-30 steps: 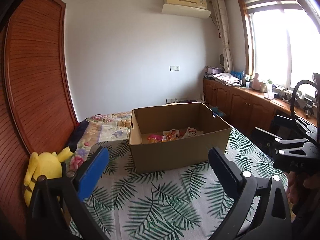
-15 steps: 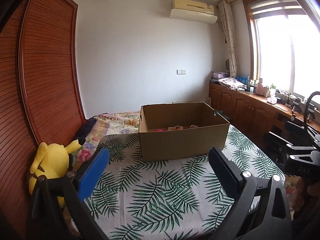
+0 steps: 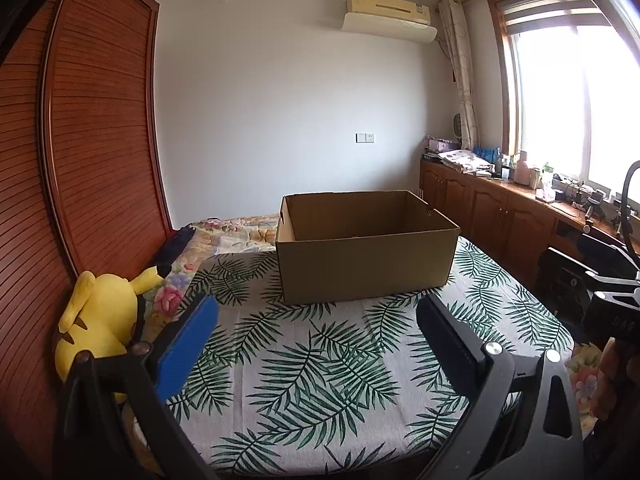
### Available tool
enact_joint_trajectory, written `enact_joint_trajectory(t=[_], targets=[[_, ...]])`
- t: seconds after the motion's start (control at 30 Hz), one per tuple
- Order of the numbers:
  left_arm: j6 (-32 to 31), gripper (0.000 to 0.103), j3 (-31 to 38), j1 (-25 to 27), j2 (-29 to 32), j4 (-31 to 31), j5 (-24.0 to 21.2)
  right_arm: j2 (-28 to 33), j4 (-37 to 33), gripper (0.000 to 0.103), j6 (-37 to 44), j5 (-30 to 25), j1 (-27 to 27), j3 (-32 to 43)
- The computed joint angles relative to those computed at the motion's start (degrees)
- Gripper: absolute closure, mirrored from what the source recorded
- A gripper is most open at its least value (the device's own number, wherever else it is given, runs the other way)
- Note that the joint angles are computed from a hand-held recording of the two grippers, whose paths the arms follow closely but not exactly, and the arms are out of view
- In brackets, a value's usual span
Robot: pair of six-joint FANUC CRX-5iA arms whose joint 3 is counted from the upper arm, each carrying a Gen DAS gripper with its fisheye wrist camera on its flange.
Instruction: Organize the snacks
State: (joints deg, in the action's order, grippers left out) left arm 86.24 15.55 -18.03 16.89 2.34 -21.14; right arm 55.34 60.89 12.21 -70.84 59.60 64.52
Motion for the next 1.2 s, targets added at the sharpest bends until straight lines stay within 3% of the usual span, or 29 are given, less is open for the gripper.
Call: enact_joint_trajectory(t=[0.67, 1.2], targets=[[0.0, 0.002, -0.4, 0.4, -0.1, 1.1, -0.3, 1.9, 0.4, 0.0, 1.4, -1.3, 0.2, 3.1], [0.0, 0.002, -0.8, 0.4, -0.4, 1.4, -0.1, 1.0, 0.1, 0.0, 0.5, -1.0, 0.3, 1.5]])
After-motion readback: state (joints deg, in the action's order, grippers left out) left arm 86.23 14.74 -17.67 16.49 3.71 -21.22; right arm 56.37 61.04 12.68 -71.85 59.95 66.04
